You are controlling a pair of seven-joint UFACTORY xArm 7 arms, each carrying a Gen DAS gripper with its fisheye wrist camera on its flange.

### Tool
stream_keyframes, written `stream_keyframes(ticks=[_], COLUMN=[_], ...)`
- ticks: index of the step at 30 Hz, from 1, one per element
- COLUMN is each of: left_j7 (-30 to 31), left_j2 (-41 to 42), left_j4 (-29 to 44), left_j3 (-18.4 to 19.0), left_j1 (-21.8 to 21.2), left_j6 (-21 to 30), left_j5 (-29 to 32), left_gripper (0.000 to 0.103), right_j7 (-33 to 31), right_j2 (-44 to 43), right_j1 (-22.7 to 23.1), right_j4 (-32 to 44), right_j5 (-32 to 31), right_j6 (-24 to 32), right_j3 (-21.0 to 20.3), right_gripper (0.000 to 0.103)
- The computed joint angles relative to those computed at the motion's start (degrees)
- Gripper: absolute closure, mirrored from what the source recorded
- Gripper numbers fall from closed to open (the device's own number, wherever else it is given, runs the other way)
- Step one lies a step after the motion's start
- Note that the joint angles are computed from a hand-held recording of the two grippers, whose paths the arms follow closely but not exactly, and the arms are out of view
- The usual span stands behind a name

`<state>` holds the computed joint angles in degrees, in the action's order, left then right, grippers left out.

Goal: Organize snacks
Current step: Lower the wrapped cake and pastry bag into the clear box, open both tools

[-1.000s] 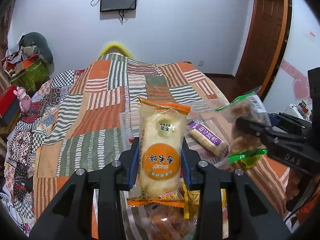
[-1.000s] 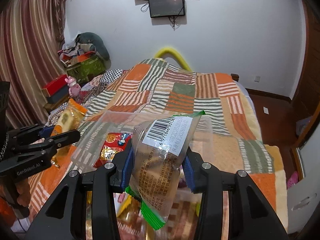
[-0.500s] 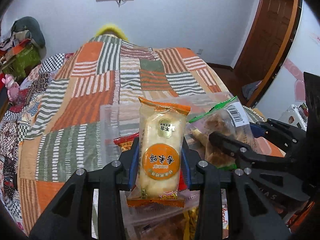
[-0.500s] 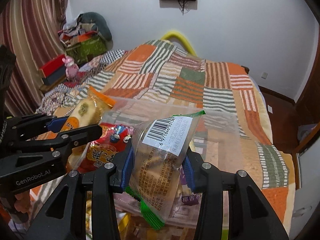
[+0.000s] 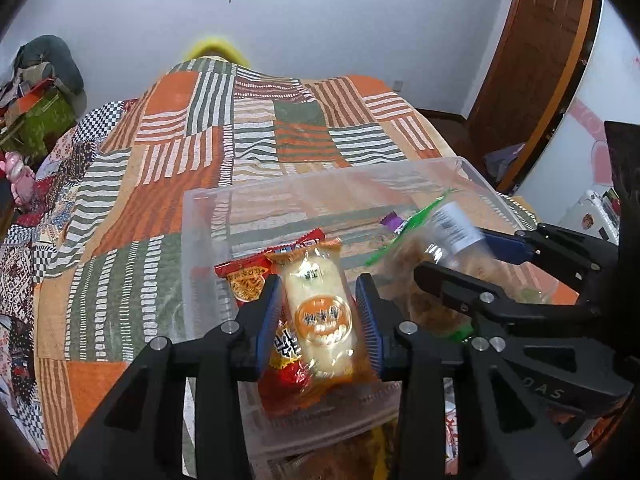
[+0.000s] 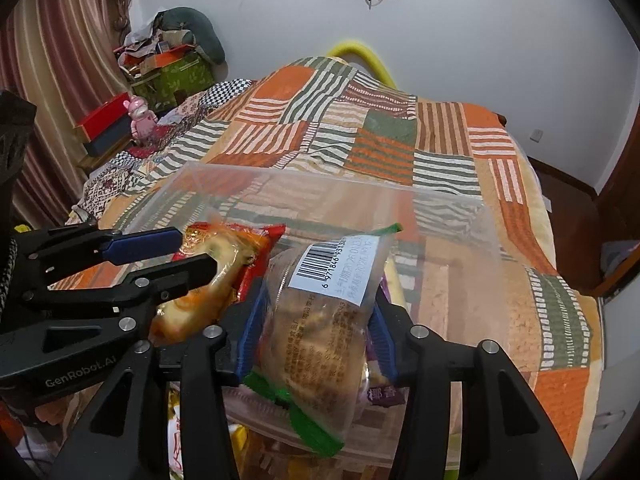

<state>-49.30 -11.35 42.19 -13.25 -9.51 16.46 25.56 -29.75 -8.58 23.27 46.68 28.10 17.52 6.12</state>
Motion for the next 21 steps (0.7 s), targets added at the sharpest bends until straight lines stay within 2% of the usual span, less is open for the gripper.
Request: stream_keyframes(ticks=[4,10,17,21], left_j7=[-0.3,0.2,2.3,2.4], left_j2=[-3.1,-10.7,-20.5,-26.6], left_j4=[-1.4,-4.6,-7.7,-10.4], left_j3=[-0.2,-1.8,-4.5,-5.9], left_j1=[0.0,0.3,-0.2,-1.4], left_j6=[0.6,2.0,6.4,8.5], left_j5=[-0.8,-2.7,-5.5,-7.7], left_gripper=[0.063,0.06,0.059,0.052], right_j7=[-2.6,-2.2,-1.9,0.4], right_j2=[-2.8,-8.9,-18.6,-23.5], right_j1=[0.7,1.8,5.5,6.2], right_j4=[-1.1,-4.6,-9.9,-13.4], right_j5=[2.8,1.0,0.9,-1.4], right_j6=[0.8,-1.4,-0.2,0.2], right_j3=[-1.1,-2.2,-5.1,-5.1], right_gripper=[0.053,0.053,0.053,0.052])
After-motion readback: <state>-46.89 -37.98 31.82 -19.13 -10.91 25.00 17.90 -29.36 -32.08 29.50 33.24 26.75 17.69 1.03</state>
